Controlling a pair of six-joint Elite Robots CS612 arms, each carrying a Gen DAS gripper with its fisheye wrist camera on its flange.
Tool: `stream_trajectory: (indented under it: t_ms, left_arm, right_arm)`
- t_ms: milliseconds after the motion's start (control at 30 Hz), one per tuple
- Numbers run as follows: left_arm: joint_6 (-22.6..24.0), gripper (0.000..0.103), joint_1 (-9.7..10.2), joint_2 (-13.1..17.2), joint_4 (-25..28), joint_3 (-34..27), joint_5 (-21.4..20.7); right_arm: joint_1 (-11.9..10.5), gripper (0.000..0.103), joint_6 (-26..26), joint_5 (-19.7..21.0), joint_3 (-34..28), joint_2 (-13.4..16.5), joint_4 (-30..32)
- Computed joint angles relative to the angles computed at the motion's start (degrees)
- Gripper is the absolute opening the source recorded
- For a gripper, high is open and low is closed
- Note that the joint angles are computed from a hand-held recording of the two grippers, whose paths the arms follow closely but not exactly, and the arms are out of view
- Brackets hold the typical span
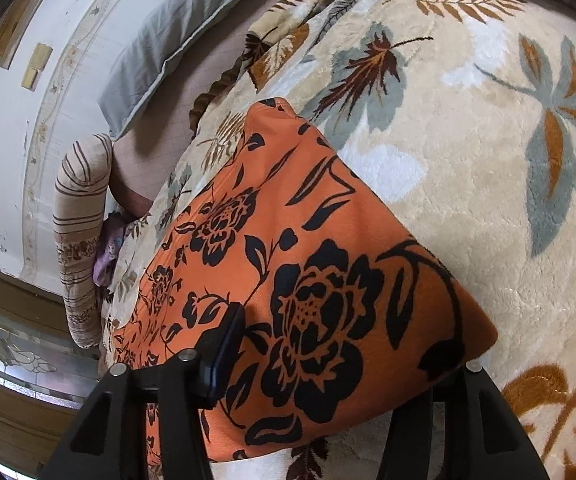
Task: Fold small clothes
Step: 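Straighten the folded bundle edge with the right tool while the left tool hovers, then grasp the edge of the orange folded shirt with the right tool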
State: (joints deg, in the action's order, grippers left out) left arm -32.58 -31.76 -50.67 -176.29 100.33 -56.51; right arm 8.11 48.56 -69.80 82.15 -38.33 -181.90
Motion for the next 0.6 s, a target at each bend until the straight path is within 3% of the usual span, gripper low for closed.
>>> stream_trajectory:
  t_ms: [167,333,600]
  left_arm:
    - [-0.21,0.099,0.11,0.05,0.12,-0.09,-0.12]
    - [-0.30,0.099,0.13,0.22,0.62,-0.35,0.07]
    - [-0.49,0.099,0.20,0.54,1.76,-0.87,0.05]
  right_arm:
    - [0.00,0.056,-0.28,0.01,0.04,0.05,-0.53]
    - [0.17,0.039,-1.63,-1.73,0.24,-0.26,0.09]
    - [0.12,0.036,-1.54,-1.62,-0.17,-0.04,1.01]
